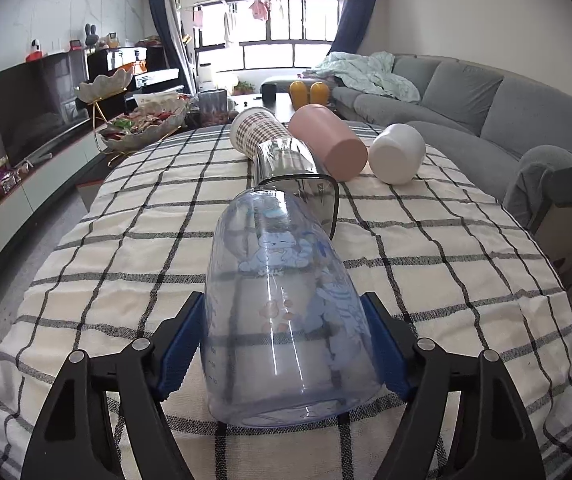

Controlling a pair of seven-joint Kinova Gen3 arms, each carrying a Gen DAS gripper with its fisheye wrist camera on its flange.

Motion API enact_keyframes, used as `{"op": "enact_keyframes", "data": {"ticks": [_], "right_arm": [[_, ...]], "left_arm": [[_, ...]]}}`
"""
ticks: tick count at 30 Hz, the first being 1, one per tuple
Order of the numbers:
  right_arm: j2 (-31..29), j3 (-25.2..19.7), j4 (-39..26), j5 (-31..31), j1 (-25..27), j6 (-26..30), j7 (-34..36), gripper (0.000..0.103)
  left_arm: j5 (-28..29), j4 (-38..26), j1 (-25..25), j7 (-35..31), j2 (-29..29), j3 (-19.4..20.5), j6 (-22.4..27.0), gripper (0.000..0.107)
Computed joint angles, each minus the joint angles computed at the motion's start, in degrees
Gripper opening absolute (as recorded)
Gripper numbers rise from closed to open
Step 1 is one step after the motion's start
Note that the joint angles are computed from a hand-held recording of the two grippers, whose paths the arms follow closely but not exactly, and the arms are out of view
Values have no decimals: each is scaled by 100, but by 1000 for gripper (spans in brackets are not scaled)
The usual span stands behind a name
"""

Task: Flip cup upside down
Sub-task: 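Grasp the jar with the left gripper while the right gripper releases it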

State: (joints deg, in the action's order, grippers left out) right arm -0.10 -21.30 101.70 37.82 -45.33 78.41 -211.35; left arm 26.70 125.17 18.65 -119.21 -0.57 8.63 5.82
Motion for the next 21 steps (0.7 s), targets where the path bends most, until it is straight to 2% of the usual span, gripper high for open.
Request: {"op": "enact_keyframes", "data": {"ticks": [2, 3, 5, 6, 8, 11, 13, 15, 19, 21], "right_arm": [[-6, 3, 8, -9, 0, -12, -6, 94], [-15, 4, 15, -11, 3, -31, -8, 94], [-15, -5, -3, 6, 2, -33, -6, 94], [-12, -15, -27, 39, -7, -18, 9, 94], [22, -29, -111, 96, -34, 48, 51, 94], [22, -9, -262, 122, -55, 52, 147, 94], [-2, 16, -356, 89, -34, 1, 209, 94], [-31, 29, -459, 67, 2, -54, 270, 94], [-30, 88, -745, -85, 110, -112, 494, 94], [-59, 133, -822, -195, 192, -244, 586, 94]], "left_arm": [[117, -43, -104, -237, -65, 36, 229, 77], [203, -117, -38, -305, -4, -72, 333, 76], [141, -177, 56, -259, -25, -237, 480, 76], [26, -251, -40, -138, -60, -187, 655, 76], [-272, -430, -433, 135, -166, 44, 1107, 76], [-817, -788, -1221, 644, -217, 762, 1804, 76], [-1145, -1039, -1509, 861, -262, 980, 2270, 75], [-1360, -1346, -1388, 859, -204, 788, 2736, 75], [-1865, -2099, -518, 1061, -23, -29, 3668, 74], [-2061, -2447, -477, 1235, 22, -9, 4134, 74]]}}
